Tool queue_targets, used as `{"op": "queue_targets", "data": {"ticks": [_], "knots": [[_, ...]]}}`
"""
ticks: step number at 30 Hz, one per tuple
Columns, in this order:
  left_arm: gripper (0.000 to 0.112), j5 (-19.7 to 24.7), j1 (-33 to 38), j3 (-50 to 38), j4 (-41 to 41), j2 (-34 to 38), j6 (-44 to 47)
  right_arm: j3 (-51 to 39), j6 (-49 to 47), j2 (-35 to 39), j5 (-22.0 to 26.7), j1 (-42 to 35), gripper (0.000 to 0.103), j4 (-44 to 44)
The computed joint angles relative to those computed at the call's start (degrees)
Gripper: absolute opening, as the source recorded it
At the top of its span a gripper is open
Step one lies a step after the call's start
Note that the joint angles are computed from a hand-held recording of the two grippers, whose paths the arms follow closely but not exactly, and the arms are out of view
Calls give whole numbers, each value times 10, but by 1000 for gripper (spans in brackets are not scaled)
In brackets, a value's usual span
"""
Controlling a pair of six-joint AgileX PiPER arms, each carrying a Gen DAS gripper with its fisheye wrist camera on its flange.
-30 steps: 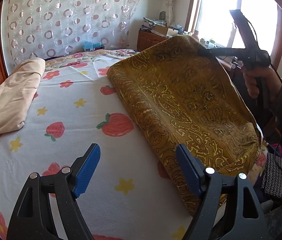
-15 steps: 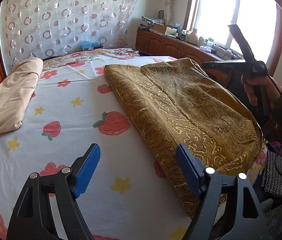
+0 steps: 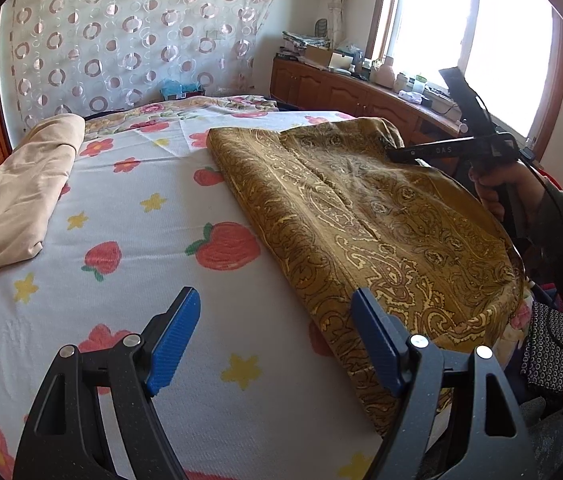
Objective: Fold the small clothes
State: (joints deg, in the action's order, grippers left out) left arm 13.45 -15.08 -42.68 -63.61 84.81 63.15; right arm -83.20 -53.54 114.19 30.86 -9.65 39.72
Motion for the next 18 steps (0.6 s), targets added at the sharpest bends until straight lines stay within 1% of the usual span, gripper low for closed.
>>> {"op": "queue_targets", "data": {"ticks": [1,3,5,6,8,10,12,14,16,17,18], "knots": [[79,0,0,0,-1,0,1,20,-48,-12,4,-8,5,34],[79,1,1,0,0,-1,2,60,-103,-41,-39,-4,4,71],[79,4,3,-1,0,-2,4,93,-173,-68,-64,-12,4,138],[79,5,4,-1,-1,-3,5,99,-190,-76,-68,-17,4,157],[79,10,7,1,-11,-5,17,103,-198,-93,-73,-31,4,169],[79,18,11,2,-19,-8,25,101,-175,-96,-79,-37,4,140],[79,26,14,7,-23,-12,30,103,-157,-92,-97,-36,4,113],[79,32,15,15,-21,-20,30,106,-91,-85,-130,-18,4,49],[79,34,14,25,-18,-32,30,116,-48,-87,-147,-5,4,7],[79,41,17,33,-21,-40,33,127,-56,-94,-150,-4,10,16],[79,48,20,37,-24,-44,37,146,-51,-108,-163,2,13,15]]}}
